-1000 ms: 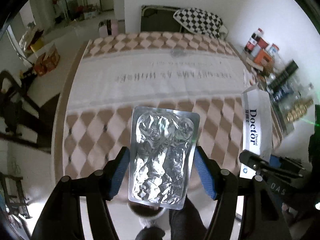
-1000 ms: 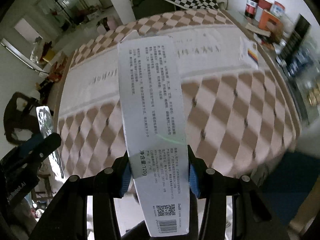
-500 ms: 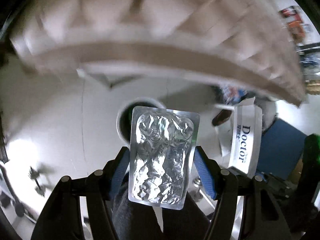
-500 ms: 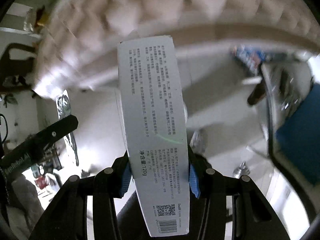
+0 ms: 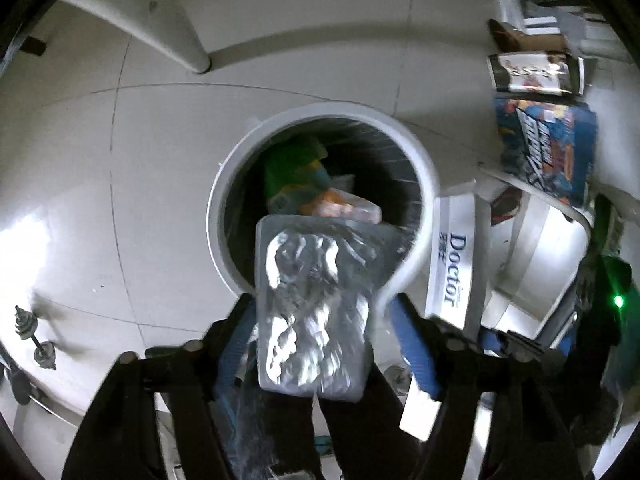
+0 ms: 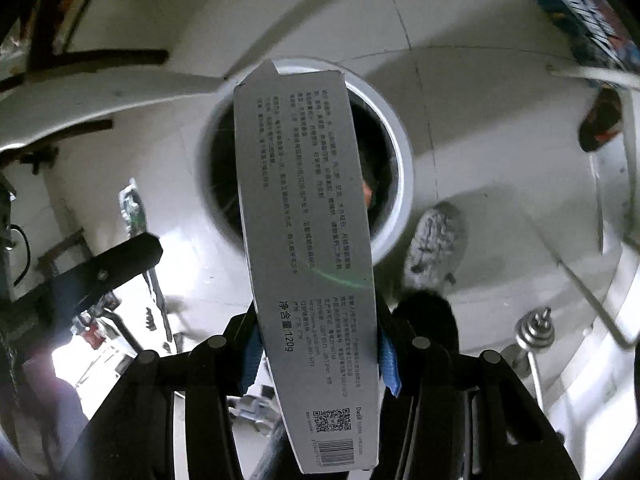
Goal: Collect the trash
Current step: 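Carry both items over the bin and open both grippers to drop them, then move both open grippers back over the table toward the remaining items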
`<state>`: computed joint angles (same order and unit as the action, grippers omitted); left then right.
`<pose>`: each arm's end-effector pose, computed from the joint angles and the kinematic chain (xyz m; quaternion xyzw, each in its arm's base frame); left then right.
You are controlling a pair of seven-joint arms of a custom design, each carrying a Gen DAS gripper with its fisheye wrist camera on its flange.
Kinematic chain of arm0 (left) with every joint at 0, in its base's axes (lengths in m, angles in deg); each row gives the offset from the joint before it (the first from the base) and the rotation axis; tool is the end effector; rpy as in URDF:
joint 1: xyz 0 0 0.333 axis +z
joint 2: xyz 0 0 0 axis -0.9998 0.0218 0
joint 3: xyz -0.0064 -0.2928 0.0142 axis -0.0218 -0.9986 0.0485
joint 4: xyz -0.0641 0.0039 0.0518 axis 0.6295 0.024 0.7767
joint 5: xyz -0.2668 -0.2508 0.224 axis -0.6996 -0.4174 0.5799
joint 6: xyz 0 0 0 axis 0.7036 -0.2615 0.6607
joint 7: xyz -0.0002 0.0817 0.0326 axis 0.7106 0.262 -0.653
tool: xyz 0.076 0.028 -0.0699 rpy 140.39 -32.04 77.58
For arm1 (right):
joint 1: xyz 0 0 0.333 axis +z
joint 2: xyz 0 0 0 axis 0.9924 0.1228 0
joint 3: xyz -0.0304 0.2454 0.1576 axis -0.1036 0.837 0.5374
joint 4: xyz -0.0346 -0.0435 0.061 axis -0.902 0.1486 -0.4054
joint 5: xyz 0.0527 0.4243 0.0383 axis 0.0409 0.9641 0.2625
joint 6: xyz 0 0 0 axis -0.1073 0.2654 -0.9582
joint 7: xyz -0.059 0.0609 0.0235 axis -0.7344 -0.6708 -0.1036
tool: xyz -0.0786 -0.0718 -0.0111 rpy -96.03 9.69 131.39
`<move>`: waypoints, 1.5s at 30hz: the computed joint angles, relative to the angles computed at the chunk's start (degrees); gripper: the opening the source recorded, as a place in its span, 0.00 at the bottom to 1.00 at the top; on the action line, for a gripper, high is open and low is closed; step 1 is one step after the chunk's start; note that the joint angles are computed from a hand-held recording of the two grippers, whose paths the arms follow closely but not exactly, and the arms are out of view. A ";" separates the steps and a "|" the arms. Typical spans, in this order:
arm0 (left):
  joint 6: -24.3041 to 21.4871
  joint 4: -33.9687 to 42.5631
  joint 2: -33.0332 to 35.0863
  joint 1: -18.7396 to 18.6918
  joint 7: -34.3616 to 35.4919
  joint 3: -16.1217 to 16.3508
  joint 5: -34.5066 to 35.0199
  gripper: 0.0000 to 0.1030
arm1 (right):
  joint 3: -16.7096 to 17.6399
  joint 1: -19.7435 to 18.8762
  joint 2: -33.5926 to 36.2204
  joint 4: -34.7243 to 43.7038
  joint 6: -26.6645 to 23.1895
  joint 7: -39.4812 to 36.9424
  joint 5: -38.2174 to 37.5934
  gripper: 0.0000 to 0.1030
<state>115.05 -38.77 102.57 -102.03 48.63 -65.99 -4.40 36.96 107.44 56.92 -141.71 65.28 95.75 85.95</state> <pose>0.5514 -0.3219 0.3689 0.7233 -0.6484 -0.0247 0.2361 0.4458 0.3247 0.3594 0.6200 -0.7490 -0.2294 0.0445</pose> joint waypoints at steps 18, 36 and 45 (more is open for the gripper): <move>-2.68 -9.34 -17.22 -2.58 -6.56 0.68 15.29 0.97 | 1.62 2.37 -0.10 4.14 -2.11 4.49 -14.78 0.99; -22.09 10.68 -23.22 -3.02 -6.65 0.89 13.76 0.97 | 3.36 3.85 -7.76 28.54 -28.66 12.05 -21.28 0.99; -29.48 32.23 -15.34 -3.55 -6.70 -0.40 20.83 0.97 | 3.89 5.32 0.74 55.28 -40.50 17.03 -22.82 0.99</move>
